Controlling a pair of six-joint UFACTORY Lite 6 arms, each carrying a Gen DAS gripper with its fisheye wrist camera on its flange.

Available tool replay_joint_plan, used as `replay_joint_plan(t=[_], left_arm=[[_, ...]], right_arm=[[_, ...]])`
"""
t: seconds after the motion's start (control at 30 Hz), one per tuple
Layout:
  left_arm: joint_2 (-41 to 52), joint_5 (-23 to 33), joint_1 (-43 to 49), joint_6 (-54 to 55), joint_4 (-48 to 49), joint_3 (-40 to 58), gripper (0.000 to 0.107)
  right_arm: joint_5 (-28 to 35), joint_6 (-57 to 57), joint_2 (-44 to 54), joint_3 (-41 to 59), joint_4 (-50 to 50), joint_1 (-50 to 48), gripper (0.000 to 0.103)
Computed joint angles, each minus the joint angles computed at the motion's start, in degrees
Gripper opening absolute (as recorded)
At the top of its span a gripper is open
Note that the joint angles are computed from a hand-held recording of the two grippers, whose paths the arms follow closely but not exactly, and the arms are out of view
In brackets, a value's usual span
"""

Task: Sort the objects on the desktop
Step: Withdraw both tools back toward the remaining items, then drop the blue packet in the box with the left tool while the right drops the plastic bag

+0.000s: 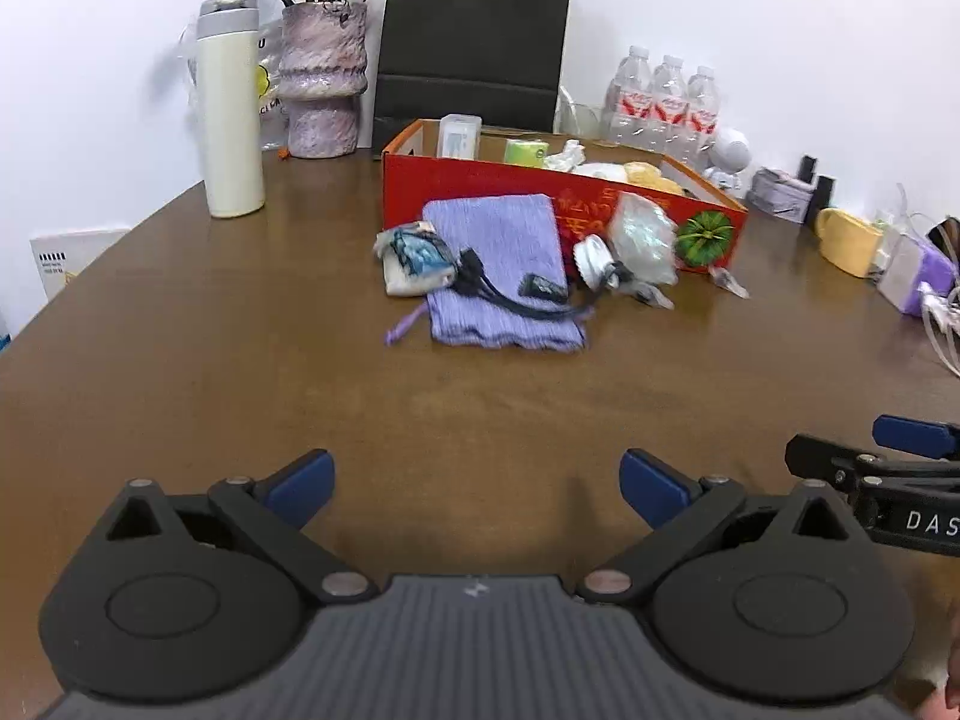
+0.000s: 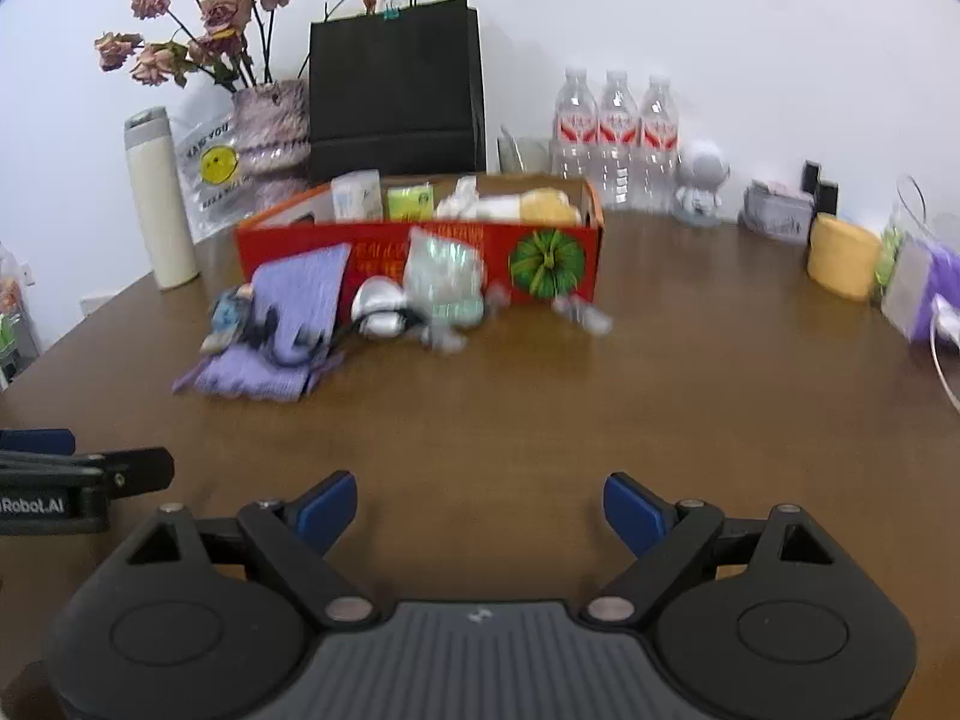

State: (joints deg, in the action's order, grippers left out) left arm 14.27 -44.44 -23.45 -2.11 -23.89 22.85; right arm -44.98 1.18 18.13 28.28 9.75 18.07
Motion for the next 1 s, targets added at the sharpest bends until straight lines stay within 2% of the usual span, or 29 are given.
replay_joint_plan(t=[0.13,0.23,0.3,0.37,0.43,0.47,0.5,0.6,0.7,0.83,0.87,0.9,0.93,1.0], left_arm=[[-2.31,-2.18,-0.87,-3.29,0.19,-4.48,0.103],[-2.77,-0.84,2.04,-2.58,2.56,-3.22,0.103],[-3.05,0.5,6.11,-3.26,7.65,-1.09,0.103],[-2.24,2.08,10.5,-5.49,14.19,2.45,0.103],[0.75,3.51,13.51,-7.01,19.47,7.71,0.1],[2.97,4.28,14.6,-7.17,21.05,11.03,0.095],[5.26,4.81,15.25,-6.95,21.98,14.14,0.087],[12.82,8.32,17.67,-6.89,24.38,25.15,0.074],[20.41,14.37,20.06,-10.78,28.04,37.06,0.06],[29.47,19.28,22.04,-19.09,36.17,50.37,0.059],[31.89,21.5,21.94,-20.39,36.91,54.15,0.051],[33.64,24.19,21.79,-21.76,37.99,57.16,0.036],[35.42,26.57,21.88,-24.55,40.79,59.98,0.028],[36.52,26.46,22.73,-29.9,46.17,60.93,0.024]], right_arm=[[-6.16,1.68,-2.57,-7.38,0.78,0.74,0.094],[-6.14,3.9,-3.71,-8.39,-2.15,-1.27,0.095],[-4.87,5.39,-4.03,-7.14,-4.37,-3.24,0.093],[-3.8,9.08,-3.86,-5.15,-11.42,-7.08,0.089],[-1.9,10.89,-2.64,-1.76,-14.82,-9.1,0.085],[-1.35,10.49,-1.38,0.3,-15.29,-9.46,0.084],[-0.37,9.59,0.32,3.0,-15.42,-9.73,0.081],[5.11,8.94,6.61,13.93,-16.06,-10.14,0.073],[9.26,15.45,13.41,25.71,-22.79,-10.84,0.072],[14.84,16.59,22.97,41.71,-24.43,-8.86,0.072],[15.99,16.69,24.94,45.18,-24.51,-8.46,0.072],[17.52,16.42,27.39,49.37,-23.87,-7.76,0.072],[19.79,17.0,30.17,54.31,-24.38,-7.45,0.072],[26.26,16.16,36.17,64.93,-23.07,-6.6,0.072]])
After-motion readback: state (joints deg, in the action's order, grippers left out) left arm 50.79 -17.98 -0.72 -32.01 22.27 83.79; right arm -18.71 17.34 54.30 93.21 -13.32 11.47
